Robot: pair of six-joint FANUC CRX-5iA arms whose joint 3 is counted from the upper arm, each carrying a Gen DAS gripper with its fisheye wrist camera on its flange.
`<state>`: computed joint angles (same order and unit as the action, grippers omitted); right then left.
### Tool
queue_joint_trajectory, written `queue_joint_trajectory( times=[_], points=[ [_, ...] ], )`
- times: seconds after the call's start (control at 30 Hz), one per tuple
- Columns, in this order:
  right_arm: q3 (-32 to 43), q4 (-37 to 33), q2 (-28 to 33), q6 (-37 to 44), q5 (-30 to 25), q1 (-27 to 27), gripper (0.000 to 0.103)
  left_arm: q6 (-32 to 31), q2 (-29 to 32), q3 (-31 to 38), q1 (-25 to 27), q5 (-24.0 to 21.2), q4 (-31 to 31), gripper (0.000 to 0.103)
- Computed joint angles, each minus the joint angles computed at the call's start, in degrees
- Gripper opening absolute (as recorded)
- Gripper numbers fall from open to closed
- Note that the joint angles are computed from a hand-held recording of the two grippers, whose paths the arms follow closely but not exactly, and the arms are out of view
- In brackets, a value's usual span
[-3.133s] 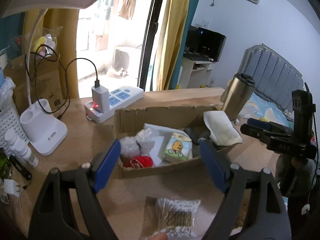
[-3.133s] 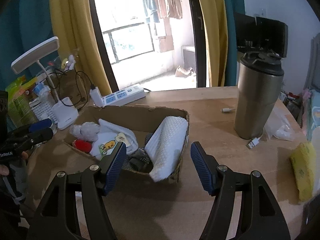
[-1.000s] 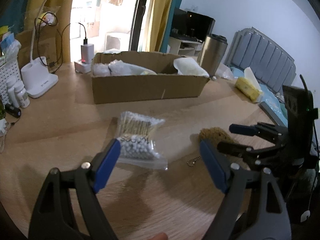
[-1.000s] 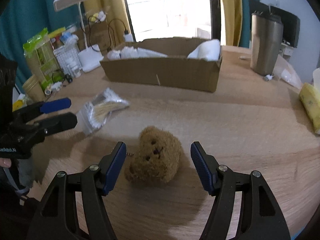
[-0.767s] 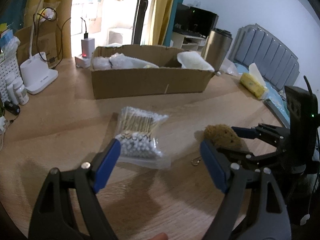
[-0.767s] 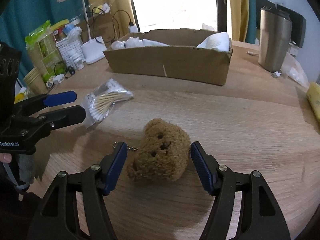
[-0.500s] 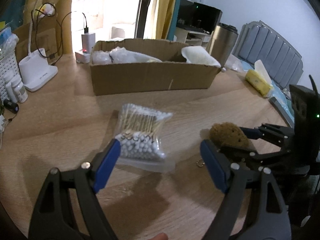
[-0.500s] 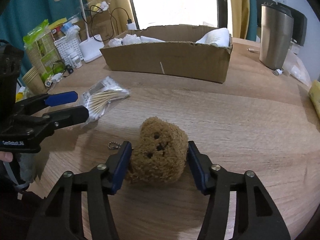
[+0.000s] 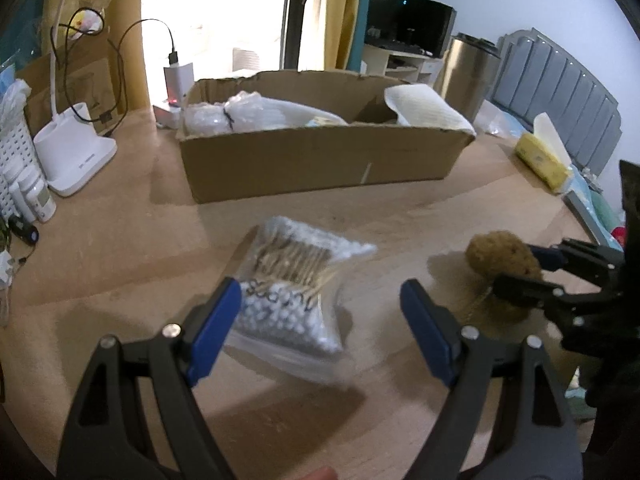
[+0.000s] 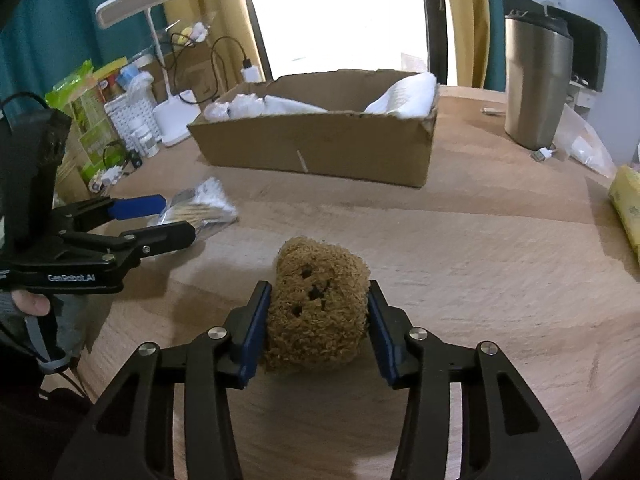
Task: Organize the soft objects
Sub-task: 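Grasp the brown teddy bear with the right tool while the left tool grasps the cotton swab bag, then carry the cotton swab bag and teddy bear over the box with both tools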
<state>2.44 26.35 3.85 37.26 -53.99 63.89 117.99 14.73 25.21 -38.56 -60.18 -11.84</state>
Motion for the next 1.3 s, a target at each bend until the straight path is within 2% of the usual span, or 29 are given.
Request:
queue_joint_trajectory(
  times=[0.2,0.4,0.57,0.7,0.8,0.83,0.87,0.97,1.13,1.3],
  points=[
    [0.5,0.0,-0.3,0.2,0.5,-0.9,0.049,0.6,0.8,2.2,0.2,-1.2,-1.6,0.083],
    [0.9,0.2,-0.3,0.3,1.1,-1.6,0.049,-1.7,2.4,3.1,1.5,-2.8,0.9,0.083],
    [1.1,0.4,-0.3,0.3,1.4,-1.9,0.049,-3.0,3.2,3.7,1.6,-3.5,1.3,0.083],
    [1.7,0.9,-0.1,0.5,1.2,-1.9,0.049,-3.7,4.4,5.3,1.4,-5.7,0.8,0.083],
    [2.4,1.0,0.2,1.1,0.9,-1.8,0.049,-4.1,4.2,4.8,1.5,-5.3,1.0,0.082],
    [2.6,1.2,0.2,1.2,0.9,-1.8,0.049,-4.1,3.9,4.4,1.6,-4.8,1.2,0.08],
    [2.7,1.4,0.3,1.3,0.8,-1.8,0.049,-4.2,3.8,4.1,1.6,-4.6,1.3,0.069],
    [3.2,2.0,0.5,1.5,0.6,-1.6,0.049,-5.1,3.1,3.0,2.2,-3.7,2.8,0.057],
    [4.1,2.7,0.8,1.7,0.5,-1.5,0.049,-5.8,1.5,0.4,2.7,-1.2,4.9,0.049],
    [5.6,3.0,1.4,3.0,0.2,-1.4,0.049,-5.3,-1.2,-2.9,3.0,2.7,6.9,0.049]
  ],
)
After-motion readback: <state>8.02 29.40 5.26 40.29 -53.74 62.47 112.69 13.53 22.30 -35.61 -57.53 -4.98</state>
